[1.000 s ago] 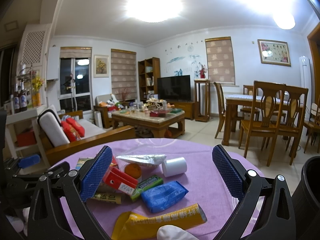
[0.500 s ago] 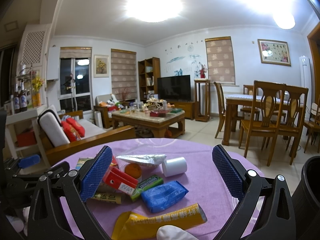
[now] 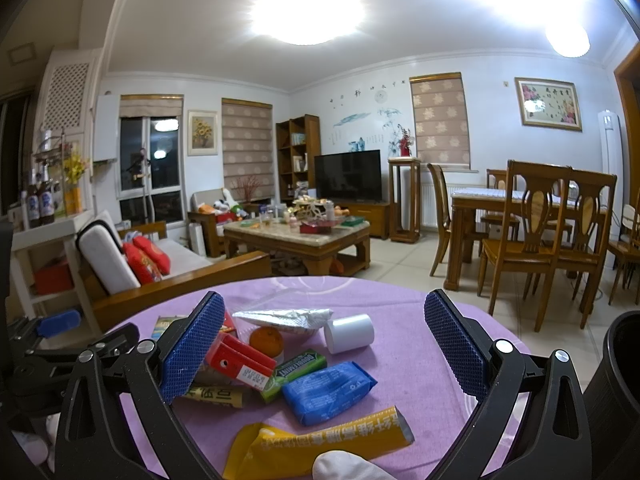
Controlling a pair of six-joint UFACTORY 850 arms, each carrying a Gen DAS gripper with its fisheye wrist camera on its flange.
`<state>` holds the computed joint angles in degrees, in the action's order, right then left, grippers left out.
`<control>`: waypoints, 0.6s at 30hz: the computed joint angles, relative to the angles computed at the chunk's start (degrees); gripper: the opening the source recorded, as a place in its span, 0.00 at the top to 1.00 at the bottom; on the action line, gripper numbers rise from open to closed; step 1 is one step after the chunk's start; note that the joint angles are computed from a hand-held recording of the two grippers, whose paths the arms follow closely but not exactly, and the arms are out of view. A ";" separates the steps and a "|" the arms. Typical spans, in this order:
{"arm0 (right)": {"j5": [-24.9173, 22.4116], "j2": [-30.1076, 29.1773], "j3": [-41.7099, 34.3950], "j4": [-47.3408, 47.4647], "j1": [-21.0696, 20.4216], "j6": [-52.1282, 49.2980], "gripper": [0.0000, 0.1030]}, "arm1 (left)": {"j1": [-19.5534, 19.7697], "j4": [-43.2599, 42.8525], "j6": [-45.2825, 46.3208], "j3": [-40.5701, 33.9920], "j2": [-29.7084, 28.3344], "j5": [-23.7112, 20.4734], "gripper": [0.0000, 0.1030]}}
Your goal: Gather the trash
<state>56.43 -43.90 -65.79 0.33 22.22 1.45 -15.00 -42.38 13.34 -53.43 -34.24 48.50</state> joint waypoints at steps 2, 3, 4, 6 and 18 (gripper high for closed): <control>-0.06 0.27 0.23 0.04 0.02 -0.04 0.04 | 0.00 0.00 0.00 0.00 0.00 0.00 0.05; -0.01 0.01 0.01 0.04 0.01 -0.04 0.04 | 0.00 0.00 0.00 0.00 0.00 0.00 0.05; 0.01 0.00 0.00 0.02 0.00 -0.02 0.04 | 0.00 0.03 -0.01 0.01 0.00 0.06 0.05; -0.04 0.00 -0.02 0.05 -0.01 0.01 0.04 | 0.01 0.05 -0.01 0.02 0.01 0.07 0.05; -4.82 -2.06 -3.93 -18.74 -5.57 19.43 0.04 | 4.79 17.97 -12.52 1.30 0.93 -6.11 0.05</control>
